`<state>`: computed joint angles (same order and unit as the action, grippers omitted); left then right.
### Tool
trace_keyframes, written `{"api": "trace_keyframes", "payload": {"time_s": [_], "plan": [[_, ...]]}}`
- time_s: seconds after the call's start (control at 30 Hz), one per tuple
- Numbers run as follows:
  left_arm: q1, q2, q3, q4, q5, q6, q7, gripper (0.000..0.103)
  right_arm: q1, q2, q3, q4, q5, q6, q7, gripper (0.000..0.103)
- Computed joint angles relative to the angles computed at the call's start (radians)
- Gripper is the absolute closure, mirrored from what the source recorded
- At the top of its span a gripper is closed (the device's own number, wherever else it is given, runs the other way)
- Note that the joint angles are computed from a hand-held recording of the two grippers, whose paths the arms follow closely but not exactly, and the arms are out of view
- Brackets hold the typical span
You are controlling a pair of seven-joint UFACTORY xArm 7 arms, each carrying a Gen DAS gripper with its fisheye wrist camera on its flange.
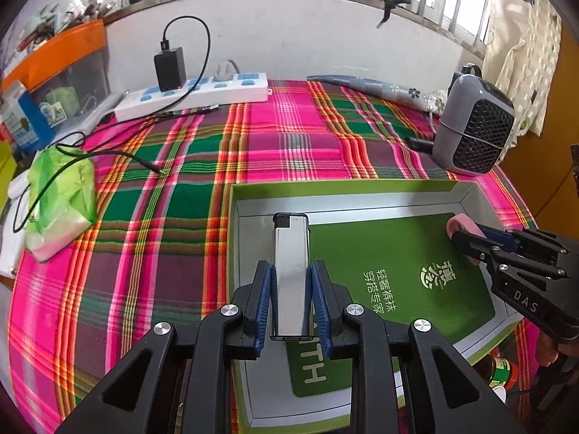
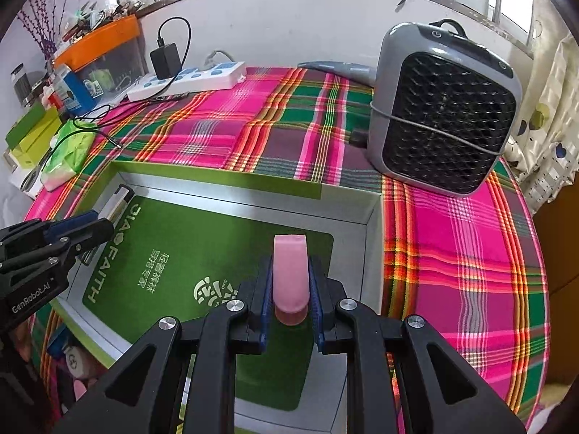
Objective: Organize rigid objects
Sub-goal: 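Carry the silver bar with the left tool while the right tool carries the clip into the box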
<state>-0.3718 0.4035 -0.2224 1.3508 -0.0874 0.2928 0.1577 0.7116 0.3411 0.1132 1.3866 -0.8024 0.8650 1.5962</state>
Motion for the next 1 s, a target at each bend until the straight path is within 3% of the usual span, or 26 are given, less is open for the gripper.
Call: {"api": "trace_keyframes", "payload": {"time_s": [1.0], "plan": [[-0.027, 0.026, 0.021, 0.040, 0.044, 0.033, -0.016, 0.081, 0.002, 0.011, -0.010, 0.003, -0.007, -0.020, 0.022, 0.083]]}}
